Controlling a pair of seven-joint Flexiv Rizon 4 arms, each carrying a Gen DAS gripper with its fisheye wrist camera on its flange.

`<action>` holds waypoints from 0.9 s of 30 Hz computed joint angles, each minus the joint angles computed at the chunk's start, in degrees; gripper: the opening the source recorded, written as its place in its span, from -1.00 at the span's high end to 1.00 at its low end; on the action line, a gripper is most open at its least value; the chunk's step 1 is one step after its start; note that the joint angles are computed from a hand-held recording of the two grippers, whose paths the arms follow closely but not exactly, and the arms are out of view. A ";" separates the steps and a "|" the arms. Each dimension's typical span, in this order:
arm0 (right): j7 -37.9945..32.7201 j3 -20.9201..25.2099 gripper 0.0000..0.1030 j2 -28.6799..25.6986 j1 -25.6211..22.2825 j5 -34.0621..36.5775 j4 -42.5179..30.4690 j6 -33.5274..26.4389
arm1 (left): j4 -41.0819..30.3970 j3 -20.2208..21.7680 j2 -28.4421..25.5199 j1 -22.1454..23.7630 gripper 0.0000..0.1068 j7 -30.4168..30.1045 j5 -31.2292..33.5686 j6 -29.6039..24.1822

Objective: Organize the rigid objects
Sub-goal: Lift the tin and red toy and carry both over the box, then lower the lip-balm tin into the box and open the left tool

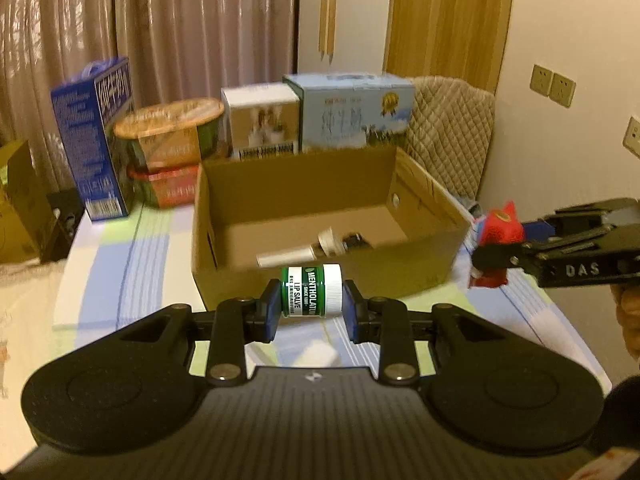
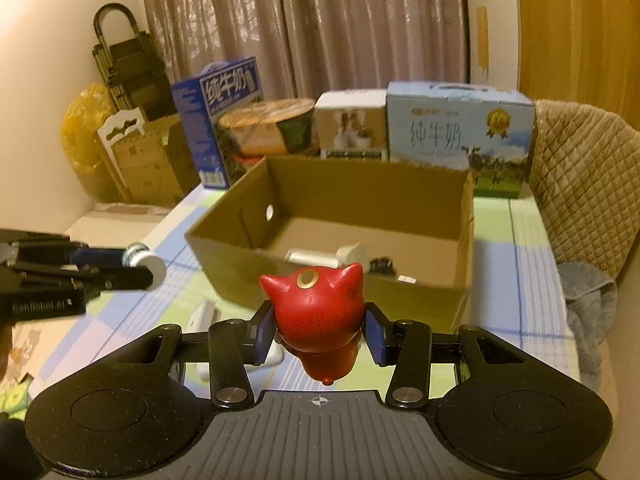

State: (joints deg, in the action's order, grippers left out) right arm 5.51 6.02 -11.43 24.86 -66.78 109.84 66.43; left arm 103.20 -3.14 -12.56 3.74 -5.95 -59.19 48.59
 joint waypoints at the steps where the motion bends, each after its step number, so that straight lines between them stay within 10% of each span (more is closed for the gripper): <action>1: -0.48 -0.13 0.16 0.14 -0.20 0.11 -0.25 -0.06 | -1.31 -0.19 -0.69 0.07 0.50 -0.35 0.13 0.03; 27: -10.93 -6.56 0.16 -9.98 -1.77 15.64 -10.60 3.22 | -27.02 -5.95 -20.74 0.69 0.50 -20.37 19.87 -2.51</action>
State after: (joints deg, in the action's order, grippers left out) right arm -5.42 -0.54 -21.41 23.08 -51.14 99.24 69.66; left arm 76.18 -9.09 -33.30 4.43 -26.33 -39.31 46.08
